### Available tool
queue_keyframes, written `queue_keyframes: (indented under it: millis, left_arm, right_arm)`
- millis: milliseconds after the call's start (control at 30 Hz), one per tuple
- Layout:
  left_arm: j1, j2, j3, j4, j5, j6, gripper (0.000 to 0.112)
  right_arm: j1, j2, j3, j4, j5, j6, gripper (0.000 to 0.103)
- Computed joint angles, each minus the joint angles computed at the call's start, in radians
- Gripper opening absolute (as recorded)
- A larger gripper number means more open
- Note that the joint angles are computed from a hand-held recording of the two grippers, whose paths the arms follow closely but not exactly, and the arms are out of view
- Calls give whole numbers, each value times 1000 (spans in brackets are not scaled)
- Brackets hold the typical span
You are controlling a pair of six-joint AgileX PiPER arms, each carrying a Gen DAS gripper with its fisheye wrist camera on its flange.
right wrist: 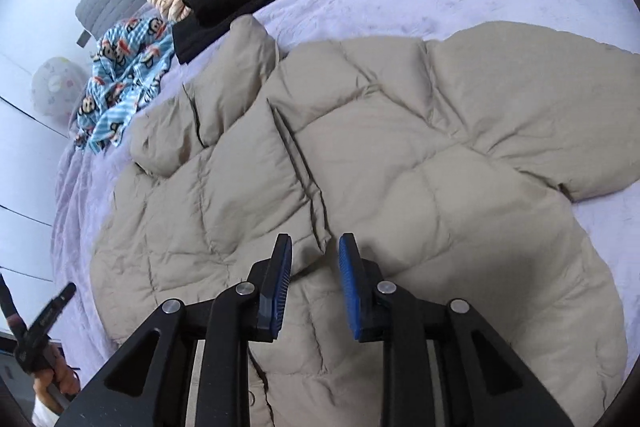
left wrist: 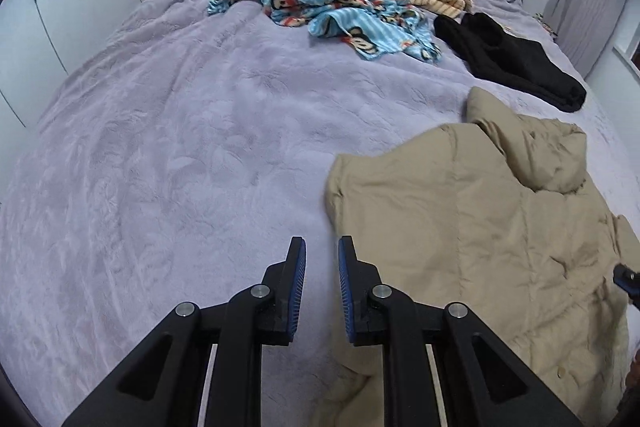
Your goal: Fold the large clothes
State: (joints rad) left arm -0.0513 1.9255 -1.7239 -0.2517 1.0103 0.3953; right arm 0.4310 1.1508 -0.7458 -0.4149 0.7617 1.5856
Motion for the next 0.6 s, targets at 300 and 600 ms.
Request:
queue_keyframes:
  millis: [300,600]
  left_arm:
    - [-129,-18,230,201,-177,-146,18]
    - [-143,-66,211,255,-127,-194,19]
  right_arm:
    - [-99,237,5,178,-215,-290,23]
    - [-28,81,74,125,-154,-208,27]
